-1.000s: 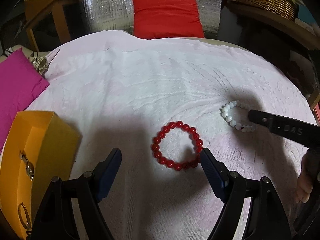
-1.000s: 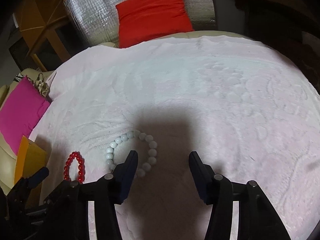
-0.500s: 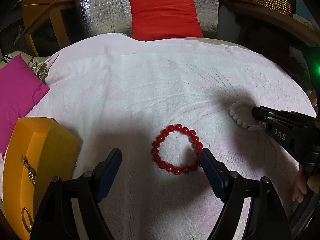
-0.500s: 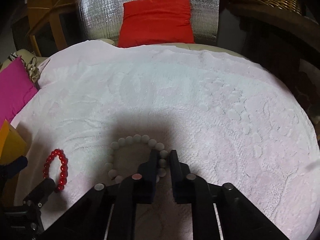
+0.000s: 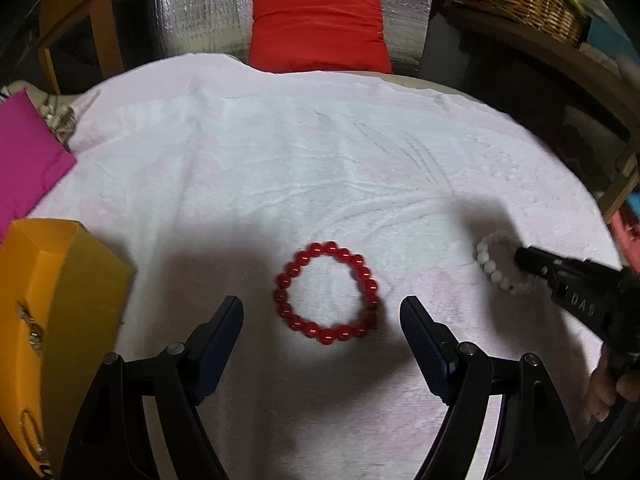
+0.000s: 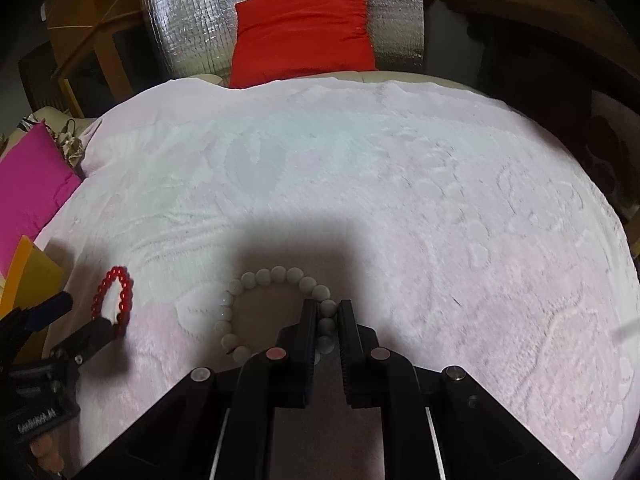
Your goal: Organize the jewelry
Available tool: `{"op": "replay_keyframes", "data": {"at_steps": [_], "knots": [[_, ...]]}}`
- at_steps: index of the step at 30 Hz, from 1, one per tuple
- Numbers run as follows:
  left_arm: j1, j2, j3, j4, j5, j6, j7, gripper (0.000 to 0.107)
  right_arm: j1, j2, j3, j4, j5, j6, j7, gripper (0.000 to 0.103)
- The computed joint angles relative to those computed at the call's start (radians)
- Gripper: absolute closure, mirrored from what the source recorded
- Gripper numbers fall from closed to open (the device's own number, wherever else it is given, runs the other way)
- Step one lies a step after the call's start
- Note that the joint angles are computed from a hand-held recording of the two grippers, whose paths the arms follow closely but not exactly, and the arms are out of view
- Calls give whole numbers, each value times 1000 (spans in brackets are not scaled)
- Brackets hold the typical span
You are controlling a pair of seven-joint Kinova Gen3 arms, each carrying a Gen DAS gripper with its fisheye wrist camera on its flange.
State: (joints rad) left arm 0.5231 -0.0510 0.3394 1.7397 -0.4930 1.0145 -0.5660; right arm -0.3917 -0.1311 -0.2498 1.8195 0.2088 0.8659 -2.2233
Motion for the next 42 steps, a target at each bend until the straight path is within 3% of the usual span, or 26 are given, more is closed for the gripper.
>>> {"op": "replay_keyframes", "data": {"at_steps": [7,10,12,14,16,24,32,39,42], "knots": [[-42,3,-38,15,123,-69,-76,26,10,-13,10,14,-36,-4,37,92],[-40,8,-29,24,93,-81,-57,26,11,-14,5,12,-34,-1,33,92],[-32,10,-22,31,64,-88,-45,46,12,-16,8,13,-41,-4,33,92],[-28,8,-21,33,45,-91,-51,80,12,-18,6,12,-39,-3,34,92],[-28,-4,-37,43,73,-116,-76,93,11,-22,0,14,-34,-5,30,92],[-46,-38,-13,51,73,-120,-65,98,4,-60,-12,26,-47,-42,46,92],[-71,-136,53,85,61,-127,-25,98,7,-151,7,71,-167,-130,138,92],[-142,-231,162,91,34,-85,17,98,41,-221,-44,90,-190,-150,135,92],[-177,-295,192,95,52,-50,19,98,73,-236,-117,79,-145,-146,98,92]]}}
